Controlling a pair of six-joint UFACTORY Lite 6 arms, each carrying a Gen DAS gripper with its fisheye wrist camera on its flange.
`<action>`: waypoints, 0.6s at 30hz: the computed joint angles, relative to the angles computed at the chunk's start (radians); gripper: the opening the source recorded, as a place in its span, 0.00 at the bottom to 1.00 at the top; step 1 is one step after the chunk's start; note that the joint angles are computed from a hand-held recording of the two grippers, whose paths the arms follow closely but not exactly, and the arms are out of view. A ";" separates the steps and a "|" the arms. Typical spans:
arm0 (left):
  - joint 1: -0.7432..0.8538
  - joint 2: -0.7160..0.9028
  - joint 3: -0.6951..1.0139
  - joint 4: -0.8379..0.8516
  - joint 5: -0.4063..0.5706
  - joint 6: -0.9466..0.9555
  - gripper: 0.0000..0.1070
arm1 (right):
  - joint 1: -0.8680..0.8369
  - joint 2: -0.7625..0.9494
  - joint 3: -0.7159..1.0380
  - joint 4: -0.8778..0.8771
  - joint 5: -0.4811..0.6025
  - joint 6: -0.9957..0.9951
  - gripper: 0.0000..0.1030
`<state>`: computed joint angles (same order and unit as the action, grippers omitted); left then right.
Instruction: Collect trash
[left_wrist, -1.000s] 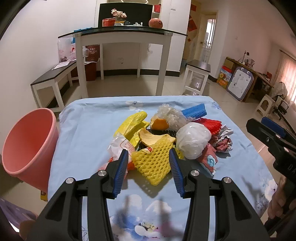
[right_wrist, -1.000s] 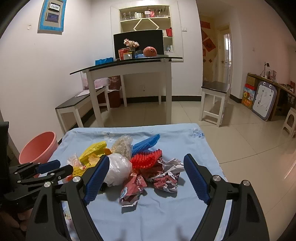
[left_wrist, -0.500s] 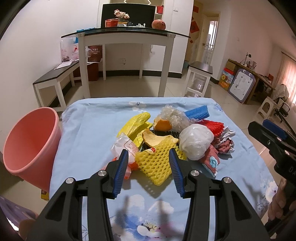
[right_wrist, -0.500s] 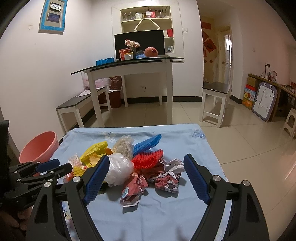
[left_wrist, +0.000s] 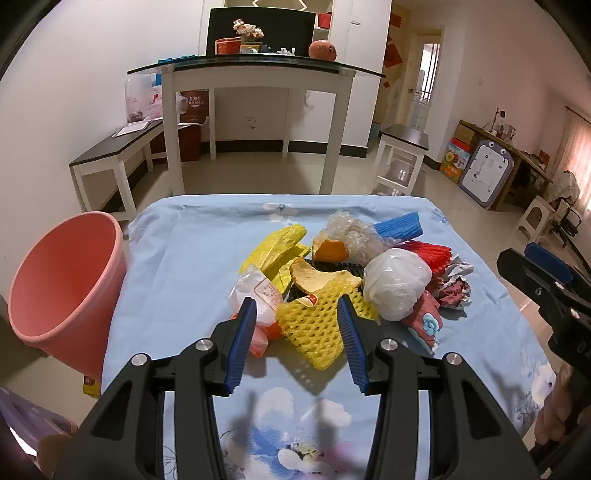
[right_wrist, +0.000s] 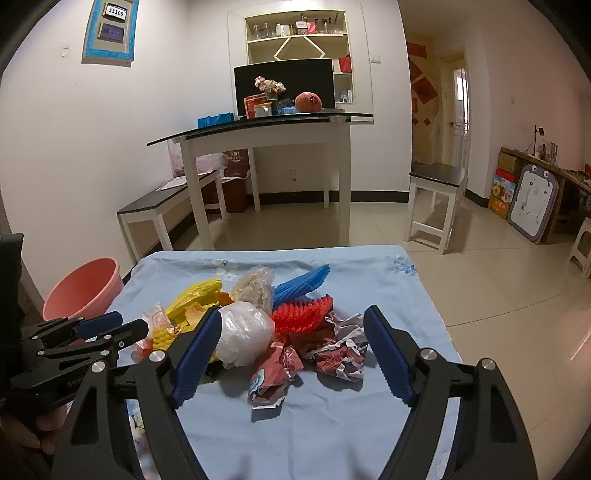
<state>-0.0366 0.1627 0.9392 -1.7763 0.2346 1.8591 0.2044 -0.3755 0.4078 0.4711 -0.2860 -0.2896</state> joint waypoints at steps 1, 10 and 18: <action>-0.001 -0.007 -0.006 -0.003 -0.003 0.000 0.43 | 0.000 -0.001 -0.001 0.000 0.001 0.002 0.75; 0.010 0.006 0.005 0.001 0.003 0.006 0.43 | -0.003 -0.002 -0.004 -0.027 0.004 0.030 0.74; -0.003 -0.007 -0.008 -0.012 -0.006 0.002 0.43 | -0.012 -0.008 -0.018 -0.094 0.008 0.099 0.72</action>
<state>-0.0396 0.1559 0.9312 -1.7886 0.2287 1.8614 0.1924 -0.3830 0.3895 0.3768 -0.2780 -0.1907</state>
